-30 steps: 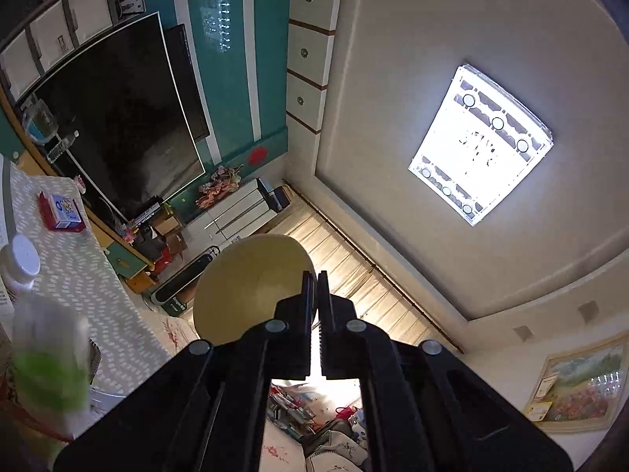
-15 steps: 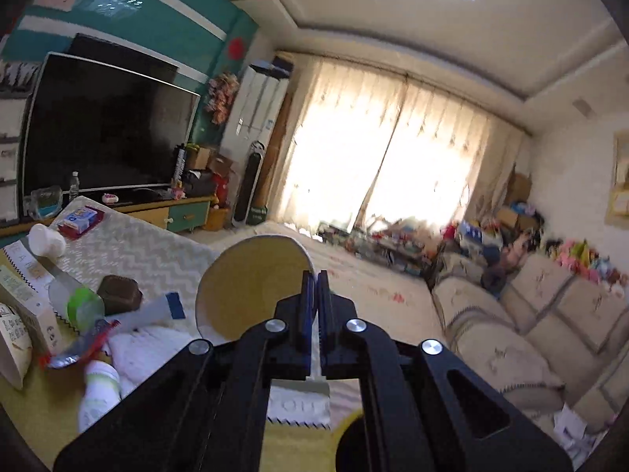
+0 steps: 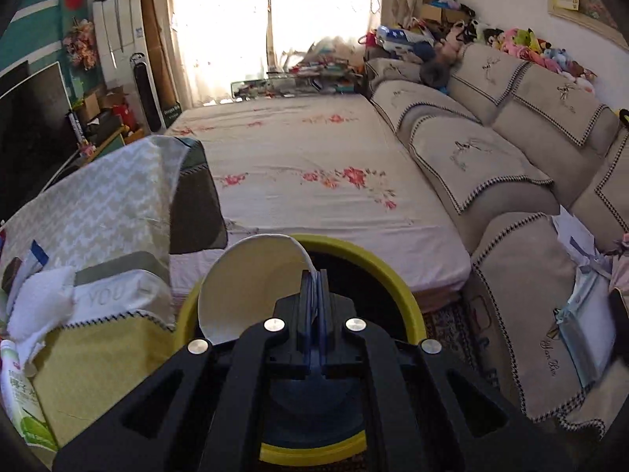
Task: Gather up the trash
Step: 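Open the right tool over the bin to drop the paper cup, then grasp the white pill bottle with the left tool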
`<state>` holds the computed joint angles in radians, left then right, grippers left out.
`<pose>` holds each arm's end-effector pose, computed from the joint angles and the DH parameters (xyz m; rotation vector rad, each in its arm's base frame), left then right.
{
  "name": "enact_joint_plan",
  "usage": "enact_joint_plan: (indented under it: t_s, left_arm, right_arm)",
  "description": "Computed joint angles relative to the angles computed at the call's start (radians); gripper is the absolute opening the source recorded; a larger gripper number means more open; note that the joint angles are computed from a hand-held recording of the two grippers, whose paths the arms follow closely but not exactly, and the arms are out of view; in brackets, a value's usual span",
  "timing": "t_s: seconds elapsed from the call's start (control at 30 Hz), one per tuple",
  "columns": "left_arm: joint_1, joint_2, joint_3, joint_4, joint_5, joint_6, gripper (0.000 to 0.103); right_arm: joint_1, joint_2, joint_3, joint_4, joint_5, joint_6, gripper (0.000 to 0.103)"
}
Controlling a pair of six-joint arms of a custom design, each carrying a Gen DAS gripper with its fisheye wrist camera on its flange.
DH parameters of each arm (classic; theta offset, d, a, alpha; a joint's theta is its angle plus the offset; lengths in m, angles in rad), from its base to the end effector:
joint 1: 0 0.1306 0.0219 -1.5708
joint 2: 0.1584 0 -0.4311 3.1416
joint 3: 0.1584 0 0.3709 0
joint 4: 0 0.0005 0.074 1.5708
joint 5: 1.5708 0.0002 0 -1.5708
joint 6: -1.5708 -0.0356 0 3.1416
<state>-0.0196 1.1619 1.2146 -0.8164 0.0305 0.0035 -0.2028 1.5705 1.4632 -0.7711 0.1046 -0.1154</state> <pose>0.3643 -0.0087 0.4919 0.0340 2.3343 -0.0471 0.5166 -0.1105 0.4323 0.4337 2.4111 -0.1667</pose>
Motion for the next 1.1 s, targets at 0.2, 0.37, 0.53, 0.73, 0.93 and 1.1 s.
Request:
enact_joint_plan:
  t_s: [0.2, 0.37, 0.53, 0.73, 0.93, 1.1]
  left_arm:
    - [0.187, 0.115, 0.101, 0.044, -0.071, -0.038, 0.099]
    - [0.229, 0.233, 0.185, 0.007, 0.005, -0.069, 0.099]
    - [0.218, 0.321, 0.260, -0.045, 0.025, -0.075, 0.099]
    - [0.191, 0.398, 0.320, -0.074, -0.027, -0.084, 0.099]
    - [0.166, 0.453, 0.366, -0.110, -0.071, -0.095, 0.095]
    - [0.151, 0.491, 0.398, -0.134, -0.095, -0.091, 0.092]
  right_arm:
    - [-0.008, 0.078, 0.028, -0.066, 0.013, -0.019, 0.033]
    - [0.008, 0.076, 0.035, -0.083, 0.029, -0.027, 0.035]
    - [0.011, 0.056, 0.033, -0.071, 0.027, -0.016, 0.040]
    - [0.011, 0.013, 0.007, -0.049, 0.004, -0.009, 0.044]
    - [0.013, 0.000, -0.005, -0.042, -0.022, -0.003, 0.046]
    - [0.021, 0.006, -0.008, -0.045, -0.032, 0.001, 0.047]
